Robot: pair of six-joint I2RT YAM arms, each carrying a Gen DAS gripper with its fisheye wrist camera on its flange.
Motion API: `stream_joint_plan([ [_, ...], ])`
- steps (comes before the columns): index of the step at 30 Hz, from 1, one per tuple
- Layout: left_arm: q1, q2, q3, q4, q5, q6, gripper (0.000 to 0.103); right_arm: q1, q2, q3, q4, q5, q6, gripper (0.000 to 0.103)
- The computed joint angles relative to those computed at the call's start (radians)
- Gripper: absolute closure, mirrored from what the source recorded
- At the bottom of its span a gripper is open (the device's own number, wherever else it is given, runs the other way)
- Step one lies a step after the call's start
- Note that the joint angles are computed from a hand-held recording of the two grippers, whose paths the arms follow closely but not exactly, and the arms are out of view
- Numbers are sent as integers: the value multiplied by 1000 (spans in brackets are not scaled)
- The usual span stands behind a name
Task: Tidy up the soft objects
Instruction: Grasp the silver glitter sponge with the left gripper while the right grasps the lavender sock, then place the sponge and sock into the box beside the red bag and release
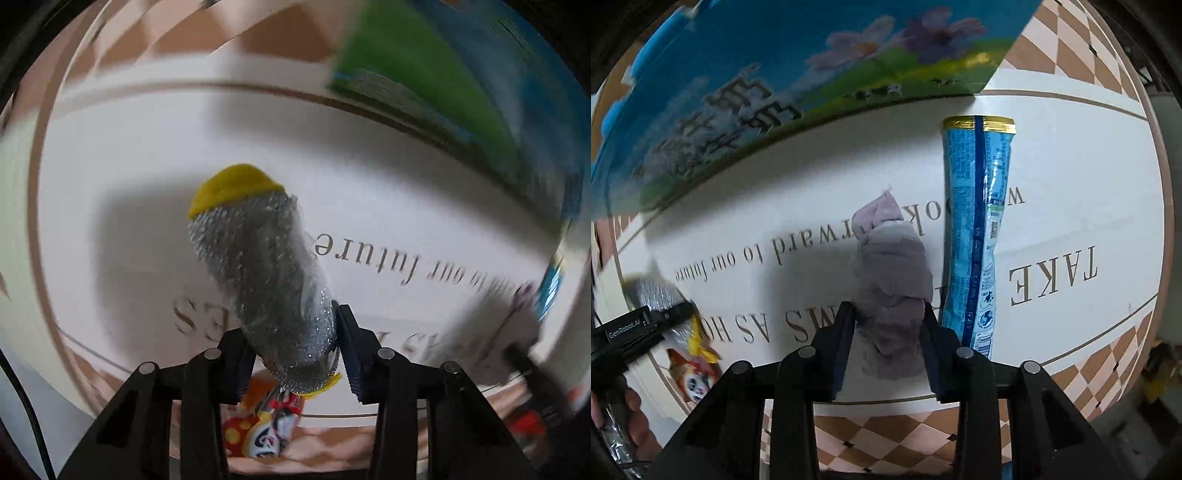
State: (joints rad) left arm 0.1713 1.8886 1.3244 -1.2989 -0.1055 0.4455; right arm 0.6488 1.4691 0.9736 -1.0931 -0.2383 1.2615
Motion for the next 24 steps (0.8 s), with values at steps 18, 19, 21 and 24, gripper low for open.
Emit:
stream_joint_plan([
  [18, 38, 27, 80, 8, 3, 13, 69, 126, 105, 10, 75, -56, 8, 58],
  [19, 33, -4, 55, 30, -10, 18, 70, 133, 111, 13, 74, -50, 6, 62],
  [21, 22, -72, 18, 50, -17, 49, 71, 140, 100, 13, 67, -41, 6, 66],
  [24, 13, -182, 65, -59, 54, 107, 71, 168, 53, 51, 41, -29, 22, 68],
])
